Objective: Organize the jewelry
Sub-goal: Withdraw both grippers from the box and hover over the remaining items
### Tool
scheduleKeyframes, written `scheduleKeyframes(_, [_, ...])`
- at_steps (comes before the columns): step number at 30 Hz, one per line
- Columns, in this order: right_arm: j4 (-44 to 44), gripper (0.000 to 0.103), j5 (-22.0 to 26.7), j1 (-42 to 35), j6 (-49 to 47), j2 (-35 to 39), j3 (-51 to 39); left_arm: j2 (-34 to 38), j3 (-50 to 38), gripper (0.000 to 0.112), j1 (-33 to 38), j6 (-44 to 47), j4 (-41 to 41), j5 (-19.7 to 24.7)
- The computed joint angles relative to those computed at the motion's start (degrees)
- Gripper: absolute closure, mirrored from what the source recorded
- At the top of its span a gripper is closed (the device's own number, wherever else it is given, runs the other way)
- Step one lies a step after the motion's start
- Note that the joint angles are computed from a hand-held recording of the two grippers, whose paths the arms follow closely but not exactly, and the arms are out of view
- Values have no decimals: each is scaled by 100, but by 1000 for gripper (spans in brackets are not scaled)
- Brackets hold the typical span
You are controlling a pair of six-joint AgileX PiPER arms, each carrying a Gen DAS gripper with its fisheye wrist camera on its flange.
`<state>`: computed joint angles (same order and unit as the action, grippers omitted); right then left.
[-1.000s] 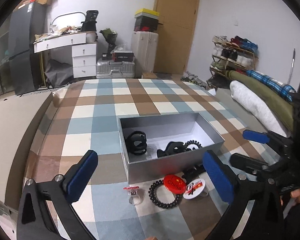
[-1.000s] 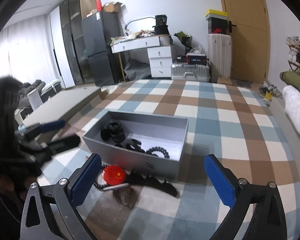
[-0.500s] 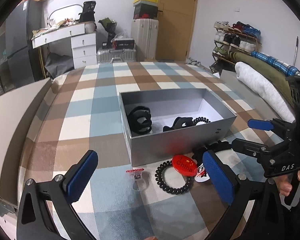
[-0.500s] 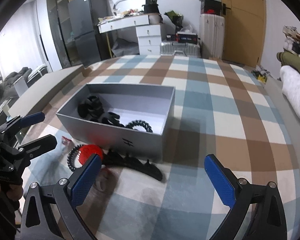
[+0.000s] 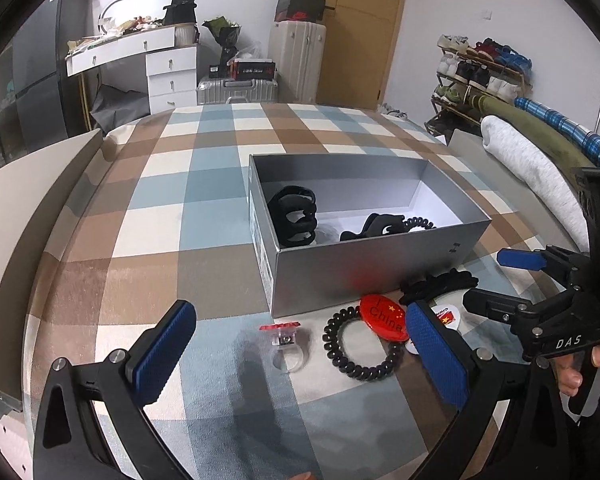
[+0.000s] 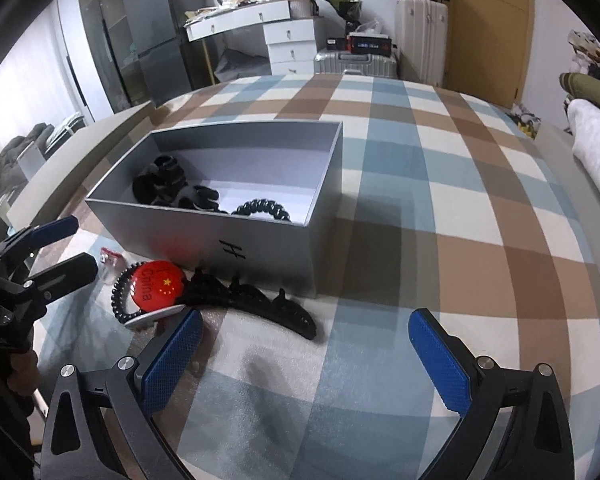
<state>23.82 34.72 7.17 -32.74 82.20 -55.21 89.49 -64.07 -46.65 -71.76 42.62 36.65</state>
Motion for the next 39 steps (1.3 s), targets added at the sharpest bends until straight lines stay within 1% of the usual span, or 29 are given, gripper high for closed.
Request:
scheduleKeyframes(4, [-313, 0, -65, 74, 323, 5, 20, -2, -2, 10, 13, 38, -58, 25])
scheduleKeyframes(9, [-163, 0, 3, 91, 257, 62, 5, 11, -9, 10, 28, 106, -124, 31])
scheduleKeyframes(18, [-366, 0, -84, 512, 405, 153, 53, -52, 27, 10, 91, 129, -144, 20])
scheduleKeyframes(24, [-394, 0, -116, 561, 501, 191, 27, -92, 45, 10, 127, 119, -140, 20])
scheduleKeyframes(28, [-497, 0, -197, 639, 675, 269, -33, -102, 57, 10, 171, 158, -183, 16])
scheduleKeyframes(36, [-805, 0, -144, 685, 1170, 431, -258, -163, 124, 10, 257, 164, -183, -2])
scheduleKeyframes(39, [-725, 0, -110, 723, 1106, 450, -285, -172, 133, 10, 276, 157, -178, 20])
